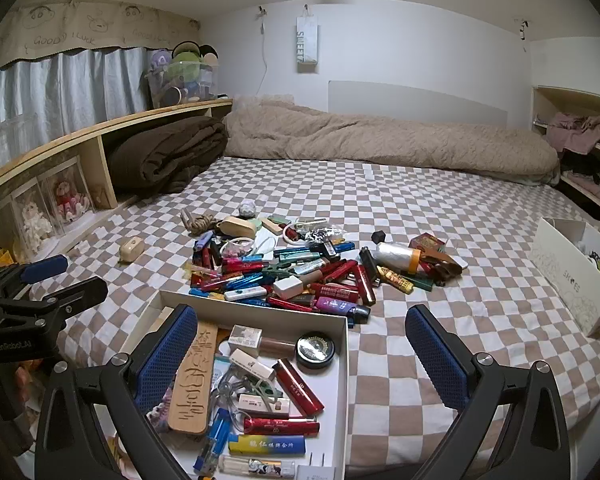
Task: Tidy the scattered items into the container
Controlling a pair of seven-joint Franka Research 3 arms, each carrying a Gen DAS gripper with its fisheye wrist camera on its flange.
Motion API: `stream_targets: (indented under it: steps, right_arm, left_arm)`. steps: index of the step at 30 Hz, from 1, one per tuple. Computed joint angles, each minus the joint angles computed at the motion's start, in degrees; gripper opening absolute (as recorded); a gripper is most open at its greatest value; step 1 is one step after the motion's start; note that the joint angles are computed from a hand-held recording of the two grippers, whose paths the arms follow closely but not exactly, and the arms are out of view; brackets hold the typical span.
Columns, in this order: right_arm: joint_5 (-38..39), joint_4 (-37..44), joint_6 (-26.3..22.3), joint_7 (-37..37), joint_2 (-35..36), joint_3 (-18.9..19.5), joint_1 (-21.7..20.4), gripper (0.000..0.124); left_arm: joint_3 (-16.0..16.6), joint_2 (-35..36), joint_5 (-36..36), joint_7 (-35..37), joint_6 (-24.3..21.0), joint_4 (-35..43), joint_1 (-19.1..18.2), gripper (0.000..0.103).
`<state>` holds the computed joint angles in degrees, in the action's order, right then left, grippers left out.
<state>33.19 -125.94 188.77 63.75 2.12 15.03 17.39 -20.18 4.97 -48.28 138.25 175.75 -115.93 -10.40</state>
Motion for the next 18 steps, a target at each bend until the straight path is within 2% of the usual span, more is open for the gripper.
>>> stream_targets:
  steps: [5,8,11,18]
  right_arm:
    - [3.46,0.59,-0.25,-3.61,0.21,2.33,-1.74,0.103]
    - [10.91,1.85,-0.77,-10.92,0.51,5.64,-4.09,0.103]
    - [10.81,2.23,-1.27,-11.1,0.65,3.02,-1.58,0.103]
    - [12.97,3.01,-2.0,-13.48,0.97,0.0,1.57,0.103]
  left_arm:
    - [-0.1,0.11,0.08,0.07,0.11,-0.01,0.01,0.103]
    - [-0.11,0.12,0.41,-0.24,0.25,-0.08,0.01,0.103]
    - [-0.28,0.28,0.51,-0.28,0.46,-0.08,0.11,0.103]
    - [-0.17,0.53,3.06,-2.84,0.68,-0.26,0.13,0.103]
